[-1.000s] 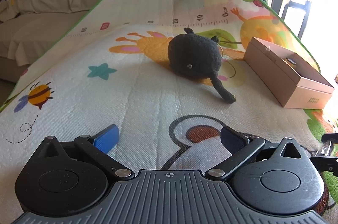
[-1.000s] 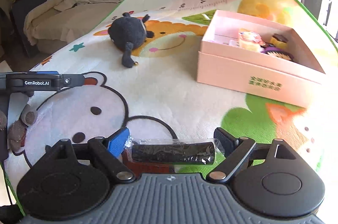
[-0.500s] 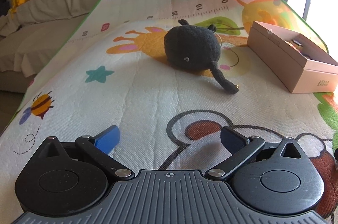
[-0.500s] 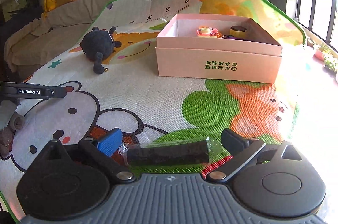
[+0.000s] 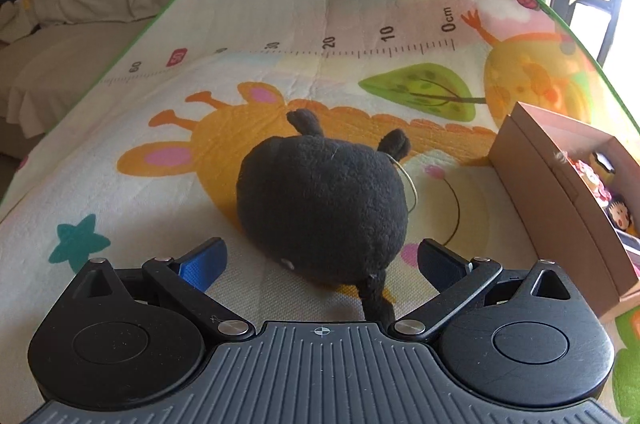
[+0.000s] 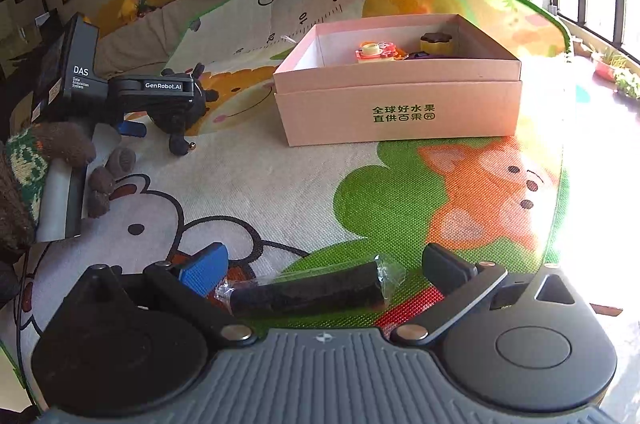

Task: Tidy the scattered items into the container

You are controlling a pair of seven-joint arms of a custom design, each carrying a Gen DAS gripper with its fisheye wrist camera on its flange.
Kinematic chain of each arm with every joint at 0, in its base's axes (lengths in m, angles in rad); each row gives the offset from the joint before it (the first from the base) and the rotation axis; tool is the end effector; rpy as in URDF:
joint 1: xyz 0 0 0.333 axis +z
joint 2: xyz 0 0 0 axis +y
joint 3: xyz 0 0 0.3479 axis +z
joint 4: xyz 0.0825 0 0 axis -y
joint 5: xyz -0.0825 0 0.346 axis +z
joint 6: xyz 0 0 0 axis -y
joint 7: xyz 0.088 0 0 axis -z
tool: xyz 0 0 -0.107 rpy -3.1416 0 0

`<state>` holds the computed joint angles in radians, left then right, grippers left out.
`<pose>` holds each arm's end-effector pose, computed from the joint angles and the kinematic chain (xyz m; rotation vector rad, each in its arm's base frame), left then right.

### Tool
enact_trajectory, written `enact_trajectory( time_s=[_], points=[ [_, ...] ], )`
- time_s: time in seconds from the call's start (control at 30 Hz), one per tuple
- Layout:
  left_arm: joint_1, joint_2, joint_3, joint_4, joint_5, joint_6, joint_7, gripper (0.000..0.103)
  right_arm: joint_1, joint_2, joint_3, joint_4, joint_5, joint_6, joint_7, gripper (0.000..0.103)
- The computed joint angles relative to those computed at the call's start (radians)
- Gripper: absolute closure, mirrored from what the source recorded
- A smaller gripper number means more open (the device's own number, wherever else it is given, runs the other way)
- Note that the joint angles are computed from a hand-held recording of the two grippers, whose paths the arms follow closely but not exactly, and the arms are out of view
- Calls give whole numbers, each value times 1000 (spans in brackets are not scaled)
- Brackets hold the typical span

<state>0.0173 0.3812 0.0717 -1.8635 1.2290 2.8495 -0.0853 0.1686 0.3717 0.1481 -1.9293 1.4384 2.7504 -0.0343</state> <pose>0.6410 0.0013 0.4072 -2.1239 1.0797 -0.6203 0.6021 0.1462 0.3736 -2.0167 1.0307 -0.2474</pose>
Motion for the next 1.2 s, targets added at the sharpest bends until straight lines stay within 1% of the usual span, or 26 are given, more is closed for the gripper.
enact_trajectory(
  time_s=[0.1, 0.23, 0.27, 0.3, 0.4, 0.53, 0.57, 0.63, 0.77, 0.87, 0.93, 1.0, 1.03, 1.07, 1.13, 1.2],
  points=[
    [5, 26, -1, 30, -18, -4, 29, 0, 4, 1, 1, 0, -3, 10, -2, 0],
    [-5, 34, 19, 41, 27, 13, 6, 0, 8, 2, 2, -1, -4, 21, -5, 0],
    [-3, 32, 20, 39, 36, 23, 7, 5, 9, 2, 2, -1, -5, 23, -5, 0],
    [2, 27, 16, 34, 34, 27, 28, 17, 9, 3, 3, -1, -5, 25, -6, 0],
    [12, 6, 4, 10, 23, 33, 101, 18, 8, 5, 4, 1, -5, 24, -4, 0],
    [-3, -72, -13, -60, 48, -28, 212, 19, 3, 6, 5, 3, -1, 14, -3, 0],
    [-3, -97, -25, -80, 46, -47, 258, 19, 2, 7, 4, 4, 0, 10, -2, 0],
    [-6, -152, -59, -123, 25, -96, 402, 19, -2, 7, 4, 5, 3, 1, 0, 0],
    [-14, -245, -130, -203, -69, -164, 766, 18, -3, 9, 2, 8, 4, -6, 3, 0],
    [-31, -268, -162, -232, -129, -198, 924, 18, -4, 9, 2, 9, 5, -9, 4, 0],
    [-38, -260, -175, -242, -181, -183, 986, 15, -7, 9, 1, 9, 8, -16, 5, 0],
    [-38, -240, -181, -251, -236, -117, 1020, 12, -11, 9, 0, 10, 11, -26, 8, 0],
    [-40, -234, -180, -253, -245, -88, 1025, 10, -13, 9, 0, 10, 14, -31, 9, 0],
    [-50, -229, -174, -254, -213, -66, 999, 5, -15, 9, -1, 10, 18, -35, 10, 0],
    [-66, -224, -163, -252, -143, -21, 957, 6, -17, 10, -2, 12, 31, -35, 14, 0],
    [-61, -230, -159, -256, -137, 50, 935, 6, -19, 13, -4, 17, 42, -36, 27, 0]
  ],
)
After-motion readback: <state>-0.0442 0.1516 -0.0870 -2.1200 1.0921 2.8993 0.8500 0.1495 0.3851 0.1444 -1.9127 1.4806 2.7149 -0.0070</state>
